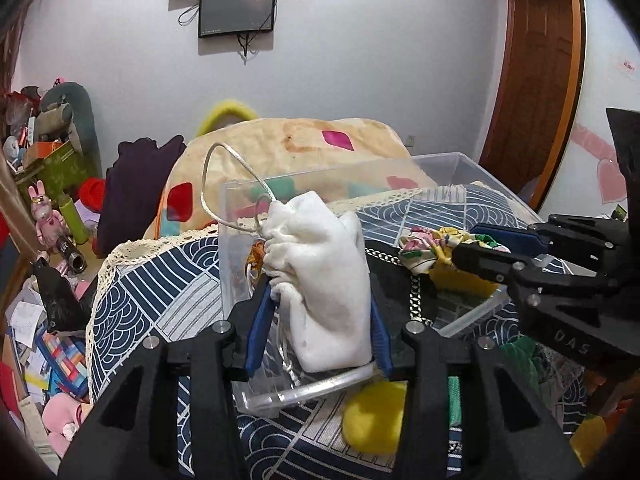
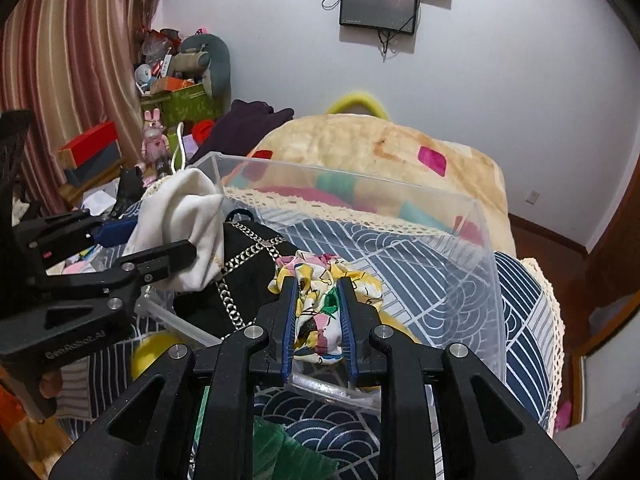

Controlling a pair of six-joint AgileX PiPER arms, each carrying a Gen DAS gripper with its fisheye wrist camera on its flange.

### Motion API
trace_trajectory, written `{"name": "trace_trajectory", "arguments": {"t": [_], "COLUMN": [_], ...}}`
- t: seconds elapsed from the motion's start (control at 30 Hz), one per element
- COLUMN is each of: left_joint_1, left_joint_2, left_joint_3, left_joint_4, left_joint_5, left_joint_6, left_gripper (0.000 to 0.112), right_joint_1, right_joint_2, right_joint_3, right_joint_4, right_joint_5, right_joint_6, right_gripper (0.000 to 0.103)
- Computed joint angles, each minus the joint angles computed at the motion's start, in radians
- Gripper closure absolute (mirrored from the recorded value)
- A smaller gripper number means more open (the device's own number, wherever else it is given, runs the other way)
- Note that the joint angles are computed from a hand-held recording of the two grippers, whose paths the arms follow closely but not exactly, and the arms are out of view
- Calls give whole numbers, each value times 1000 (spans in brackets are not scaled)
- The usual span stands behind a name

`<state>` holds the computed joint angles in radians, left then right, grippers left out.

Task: Organize soft objects
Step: 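Lift the white bag and floral cloth into the clear box and release both, then grasp the green knitted glove with the right tool while the left tool grasps the yellow felt ball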

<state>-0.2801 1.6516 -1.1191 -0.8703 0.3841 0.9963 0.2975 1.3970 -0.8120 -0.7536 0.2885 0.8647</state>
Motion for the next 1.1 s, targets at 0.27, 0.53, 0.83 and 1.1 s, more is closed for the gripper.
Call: {"name": "trace_trajectory", "arguments": {"t": [0.27, 0.53, 0.83, 1.1], "left_joint_1": [17, 55, 109, 146], "left_joint_2": [-52, -141, -262, -314], "left_joint_3": [43, 103, 210, 313], "left_joint_4": [-27, -110, -260, -284], "left_joint_5": [17, 44, 89, 108], "left_joint_6": [43, 115, 264, 326], "left_gripper": [49, 46, 29, 24], "right_joint_1": [-4, 21, 74, 158], "right_joint_2": [-50, -172, -302, -324], "right_joint_3": [27, 91, 179, 251], "right_joint_4": [-61, -244, -355, -449], "right_joint_5": [6, 30, 37, 69], "right_joint_6": [50, 241, 367, 502], "right_gripper": [58, 44, 36, 33]}}
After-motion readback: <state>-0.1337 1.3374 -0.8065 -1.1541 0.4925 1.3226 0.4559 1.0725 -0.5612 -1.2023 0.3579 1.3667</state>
